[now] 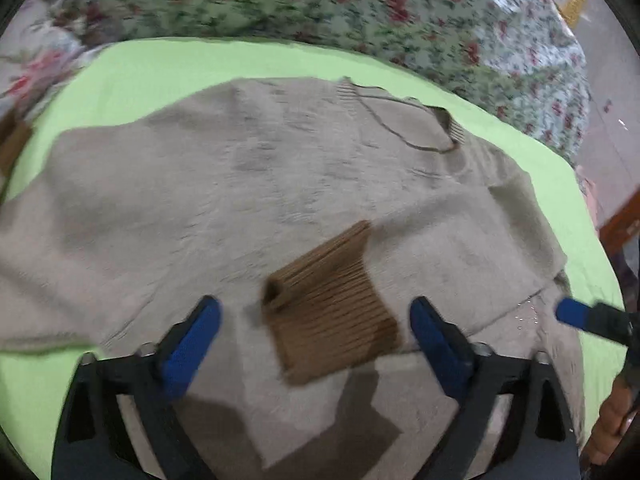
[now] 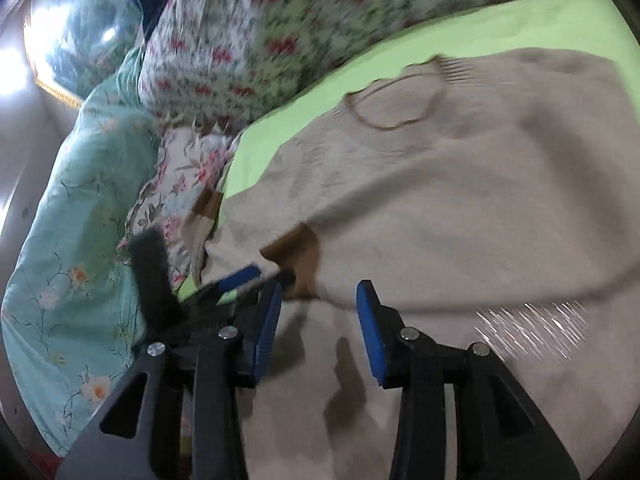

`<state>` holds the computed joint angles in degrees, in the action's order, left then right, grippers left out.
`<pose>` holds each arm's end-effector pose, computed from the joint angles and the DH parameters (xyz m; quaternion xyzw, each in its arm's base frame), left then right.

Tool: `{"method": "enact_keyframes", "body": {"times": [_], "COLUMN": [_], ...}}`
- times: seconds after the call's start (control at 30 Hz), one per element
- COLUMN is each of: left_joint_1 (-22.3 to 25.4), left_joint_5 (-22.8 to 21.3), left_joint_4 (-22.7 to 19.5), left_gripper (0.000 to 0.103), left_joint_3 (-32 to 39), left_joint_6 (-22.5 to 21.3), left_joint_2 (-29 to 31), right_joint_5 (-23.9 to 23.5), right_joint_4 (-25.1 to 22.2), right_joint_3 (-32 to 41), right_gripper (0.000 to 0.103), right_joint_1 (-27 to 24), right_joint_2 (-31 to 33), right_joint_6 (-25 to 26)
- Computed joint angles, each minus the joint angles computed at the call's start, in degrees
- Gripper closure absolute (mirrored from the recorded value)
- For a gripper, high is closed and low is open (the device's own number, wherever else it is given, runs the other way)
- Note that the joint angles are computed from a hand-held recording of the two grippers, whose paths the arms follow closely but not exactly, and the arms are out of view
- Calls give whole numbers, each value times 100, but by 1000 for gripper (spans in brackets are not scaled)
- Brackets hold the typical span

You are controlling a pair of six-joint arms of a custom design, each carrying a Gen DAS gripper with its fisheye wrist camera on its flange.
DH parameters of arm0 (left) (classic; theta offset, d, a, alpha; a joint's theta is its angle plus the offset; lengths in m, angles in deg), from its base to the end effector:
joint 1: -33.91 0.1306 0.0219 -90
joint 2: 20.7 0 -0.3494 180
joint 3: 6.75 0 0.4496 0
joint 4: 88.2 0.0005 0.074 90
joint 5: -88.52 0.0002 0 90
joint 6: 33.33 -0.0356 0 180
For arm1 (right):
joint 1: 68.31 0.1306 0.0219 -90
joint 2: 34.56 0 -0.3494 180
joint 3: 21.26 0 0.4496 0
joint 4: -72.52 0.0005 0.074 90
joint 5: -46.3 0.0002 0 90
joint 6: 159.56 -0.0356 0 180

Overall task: Fold small clothes
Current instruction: 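Grasp a brown cuff with the right tool and fold the sleeve across the body, then grasp the other brown cuff with the left tool and fold it across the body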

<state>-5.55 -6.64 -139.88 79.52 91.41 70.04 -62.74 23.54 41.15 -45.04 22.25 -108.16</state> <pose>0.4151 -0.3382 0.3539 0.0263 0.9554 -0.1411 0.2579 0.3228 0.1509 0.3928 0.0559 0.9064 0.3309 0.2567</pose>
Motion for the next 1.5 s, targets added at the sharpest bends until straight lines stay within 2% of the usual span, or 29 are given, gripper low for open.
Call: {"method": "enact_keyframes", "body": {"times": [0.03, 0.07, 0.1, 0.13, 0.17, 0.27, 0.33, 0.43, 0.53, 0.6, 0.73, 0.83, 0.87, 0.9, 0.93, 1.03, 1.07, 1.1, 1.13, 1.17, 1.23, 1.3, 1.37, 1.43, 1.47, 1.5], "left_joint_1": [30, 23, -11, -33, -36, -69, 78, 411, 336, 294, 289, 348, 364, 386, 421, 517, 522, 506, 470, 454, 463, 428, 348, 261, 217, 195], "left_joint_5": [54, 84, -8, -22, 113, -456, -610, -54, -173, -45, 278, 611, 694, 791, 940, 1477, 1481, 1291, 950, 836, 868, 743, 507, 210, 43, -98], "left_joint_4": [7, -7, -63, -61, 31, 220, 137, 48, 52, 87, 95, 152, 151, 120, 90, 147, 69, -124, -449, -546, -422, -430, -574, -779, -837, -887], "left_gripper": [27, 48, 62, 92, 97, 97, 97, 97, 97, 97, 96, 96, 96, 96, 96, 96, 95, 95, 93, 91, 91, 88, 86, 82, 78, 77], "left_joint_3": [67, 135, 211, 213, 199, 81, 72, -16, -41, -119, -180, -197, -139, -90, -44, 75, 140, 235, 405, 444, 356, 304, 376, 410, 362, 330], "left_joint_6": [-47, -80, -48, -90, -123, -289, -292, -101, -136, -14, 260, 429, 482, 526, 558, 580, 572, 545, 507, 513, 592, 593, 563, 470, 452, 458], "left_joint_2": [119, 229, 303, 298, 252, -97, -153, -171, -205, -261, -207, -150, -90, -60, -45, 15, 96, 194, 367, 440, 375, 307, 309, 284, 237, 191], "right_joint_5": [66, 106, 154, 230, 300, 576, 879, 936, 878, 821, 939, 679, 529, 412, 518, 593, 742, 980, 1101, 1210, 1437, 1496, 1202, 821, 975, 1484], "right_joint_4": [-108, -206, -316, -458, -581, -1010, -1343, -1492, -1312, -1142, -877, -762, -720, -751, -815, -857, -908, -1011, -1118, -1210, -1261, -1064, -834, -763, -864, -1066], "right_joint_3": [-152, -261, -368, -446, -479, -508, -477, -448, -333, -210, 168, 253, 247, 283, 331, 341, 364, 398, 434, 459, 398, 249, 99, 8, 25, 44], "right_gripper": [59, 59, 59, 59, 59, 59, 57, 55, 55, 55, 42, 43, 52, 93, 91, 93, 93, 93, 92, 92, 81, 80, 70, 54, 54, 54], "right_joint_1": [-46, -94, -149, -199, -238, -492, -796, -1383, -1848, -2044, -2138, -2159, -2176, -2192, -2206, -2351, -2379, -2406, -2433, -2435, -2344, -2092, -1838, -1624, -1541, -1454], "right_joint_2": [-279, -487, -697, -894, -1021, -1370, -1523, -1494, -1139, -758, 296, 770, 820, 890, 862, 609, 599, 646, 719, 766, 579, 215, -21, -13, 88, 207], "right_joint_6": [-71, -116, -137, -143, -121, 162, 466, 768, 1004, 1156, 1353, 1438, 1509, 1624, 1722, 1972, 2012, 2038, 2018, 1967, 1719, 1697, 1773, 1823, 1820, 1764]}}
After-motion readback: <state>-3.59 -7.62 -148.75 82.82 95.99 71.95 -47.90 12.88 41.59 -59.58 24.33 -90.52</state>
